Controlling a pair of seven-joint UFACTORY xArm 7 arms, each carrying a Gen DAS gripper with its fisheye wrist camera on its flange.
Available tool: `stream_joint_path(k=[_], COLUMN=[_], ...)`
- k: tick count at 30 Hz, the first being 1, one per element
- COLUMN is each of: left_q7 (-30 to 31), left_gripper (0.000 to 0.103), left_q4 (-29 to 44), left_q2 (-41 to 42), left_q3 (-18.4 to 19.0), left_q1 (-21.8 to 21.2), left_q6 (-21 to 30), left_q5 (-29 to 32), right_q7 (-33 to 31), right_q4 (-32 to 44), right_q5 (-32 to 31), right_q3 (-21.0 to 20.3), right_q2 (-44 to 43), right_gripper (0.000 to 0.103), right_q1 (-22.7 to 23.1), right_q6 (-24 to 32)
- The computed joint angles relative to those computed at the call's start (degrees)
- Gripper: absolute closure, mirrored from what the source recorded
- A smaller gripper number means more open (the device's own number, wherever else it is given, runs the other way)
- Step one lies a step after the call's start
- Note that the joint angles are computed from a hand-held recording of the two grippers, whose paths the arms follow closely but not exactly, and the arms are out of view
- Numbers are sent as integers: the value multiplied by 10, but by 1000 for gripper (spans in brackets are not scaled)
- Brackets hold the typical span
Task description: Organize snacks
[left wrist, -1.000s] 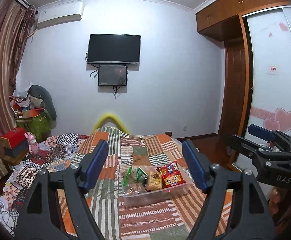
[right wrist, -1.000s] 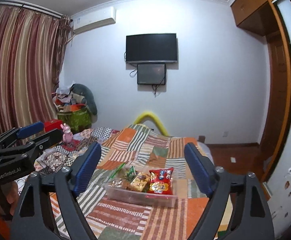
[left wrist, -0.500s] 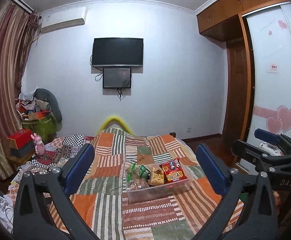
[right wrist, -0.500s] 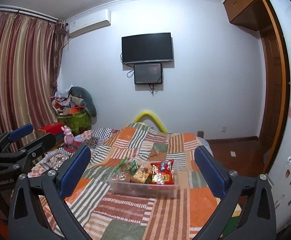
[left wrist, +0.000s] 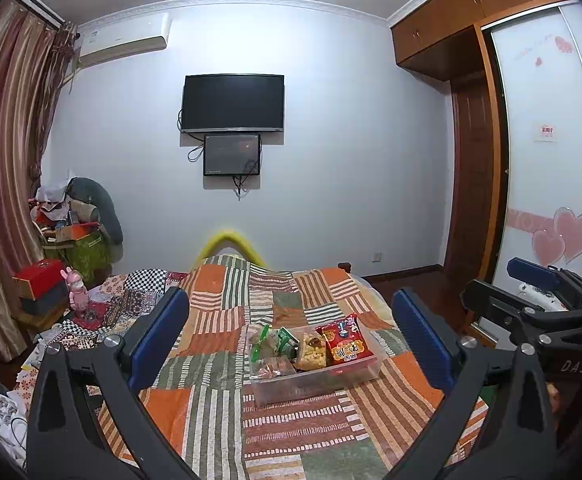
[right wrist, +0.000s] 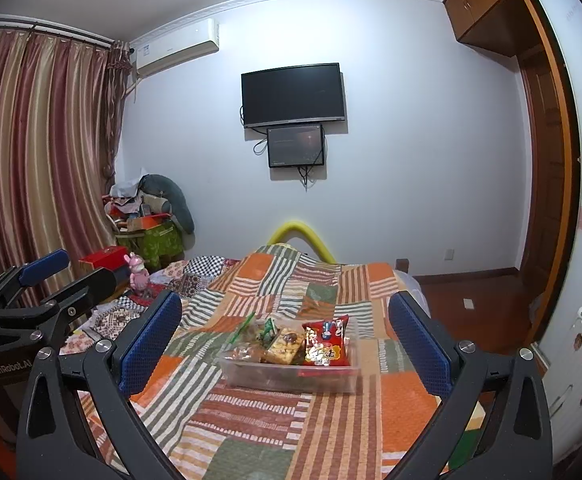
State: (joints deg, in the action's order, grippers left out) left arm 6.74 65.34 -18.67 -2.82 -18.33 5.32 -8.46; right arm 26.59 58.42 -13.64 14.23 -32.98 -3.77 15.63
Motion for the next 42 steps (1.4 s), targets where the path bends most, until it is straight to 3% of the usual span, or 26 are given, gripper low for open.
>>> stream_joint_path(k=[22,37,42], left_q7=[15,81,82], left_gripper=[0,0,0], left_q4=[1,11,10], left_q2=[5,12,13], left_q3=[10,51,37], left_q1=[-9,-65,-49], left_q6=[-3,17,19], left_q5=[-15,-86,-94], right_q7=[-1,-7,-9], right_q4=[-1,7,11], right_q5=[-1,-4,-6], right_q3=[-1,-1,0], right_q2=[-8,-3,2], right_gripper=[0,0,0], right_q1=[-2,1,1], right_q6=[6,11,11])
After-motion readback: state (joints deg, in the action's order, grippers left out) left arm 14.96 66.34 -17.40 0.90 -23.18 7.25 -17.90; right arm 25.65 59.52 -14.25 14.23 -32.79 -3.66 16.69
